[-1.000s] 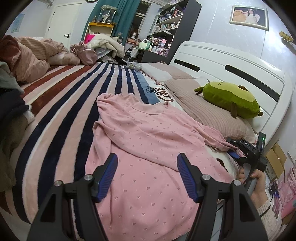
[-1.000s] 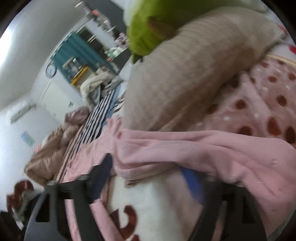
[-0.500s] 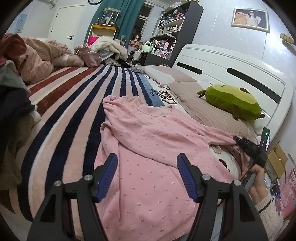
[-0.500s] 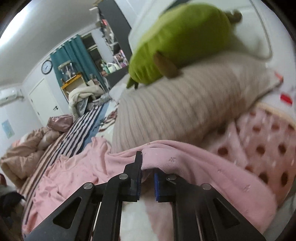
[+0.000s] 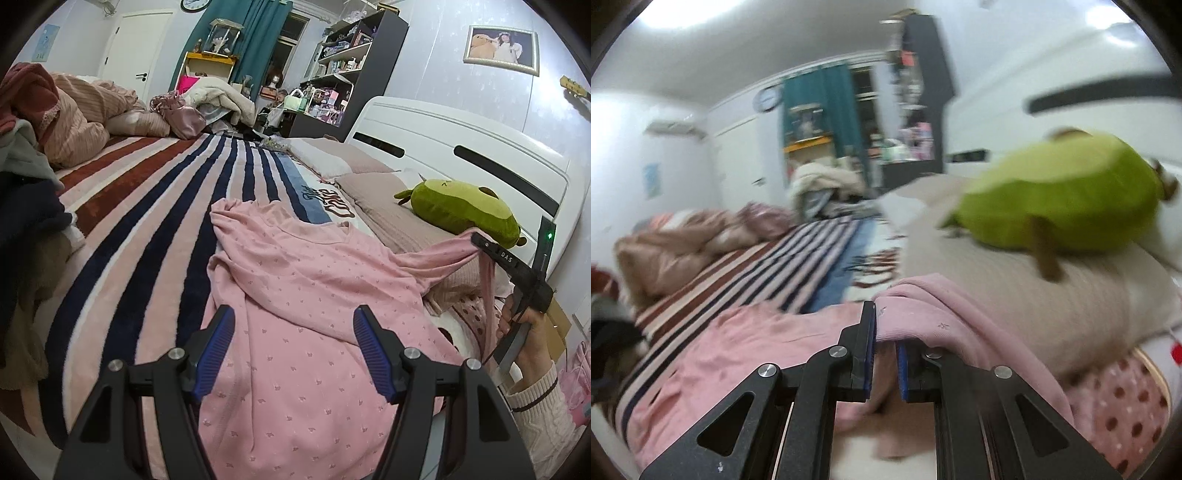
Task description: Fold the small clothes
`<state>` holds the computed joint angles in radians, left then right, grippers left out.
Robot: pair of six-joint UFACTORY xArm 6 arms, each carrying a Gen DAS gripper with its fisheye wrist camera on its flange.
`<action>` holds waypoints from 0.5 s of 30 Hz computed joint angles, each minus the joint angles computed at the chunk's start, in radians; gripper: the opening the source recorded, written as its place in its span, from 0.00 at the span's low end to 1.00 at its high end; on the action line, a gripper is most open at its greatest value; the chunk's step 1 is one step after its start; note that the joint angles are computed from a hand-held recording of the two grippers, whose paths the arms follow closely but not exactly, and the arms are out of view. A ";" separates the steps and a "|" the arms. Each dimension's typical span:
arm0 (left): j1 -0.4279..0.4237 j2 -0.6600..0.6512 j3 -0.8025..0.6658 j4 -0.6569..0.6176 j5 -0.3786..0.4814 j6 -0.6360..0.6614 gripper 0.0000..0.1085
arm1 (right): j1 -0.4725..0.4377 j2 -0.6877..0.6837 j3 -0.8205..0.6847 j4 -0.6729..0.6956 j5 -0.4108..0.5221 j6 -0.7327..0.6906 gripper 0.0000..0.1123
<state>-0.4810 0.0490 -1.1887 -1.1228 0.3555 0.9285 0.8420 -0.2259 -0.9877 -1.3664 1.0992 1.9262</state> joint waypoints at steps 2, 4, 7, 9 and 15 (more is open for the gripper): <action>0.006 -0.008 0.006 -0.010 0.006 0.015 0.58 | -0.018 0.073 -0.069 -0.006 -0.124 -0.086 0.04; 0.011 -0.012 0.008 -0.014 0.009 0.020 0.58 | -0.034 0.170 -0.157 0.051 -0.252 -0.236 0.04; 0.019 -0.018 0.011 -0.034 0.017 0.039 0.58 | -0.041 0.333 -0.291 0.237 -0.356 -0.464 0.05; 0.025 -0.024 0.015 -0.044 0.020 0.050 0.58 | -0.055 0.418 -0.337 0.372 -0.428 -0.543 0.05; 0.035 -0.032 0.026 -0.047 0.017 0.050 0.59 | -0.098 0.435 -0.256 0.467 -0.596 -0.454 0.09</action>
<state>-0.4459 0.0172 -1.1632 -1.1697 0.3729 0.9787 0.7441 0.2093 -1.2435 -0.8993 0.5037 1.4718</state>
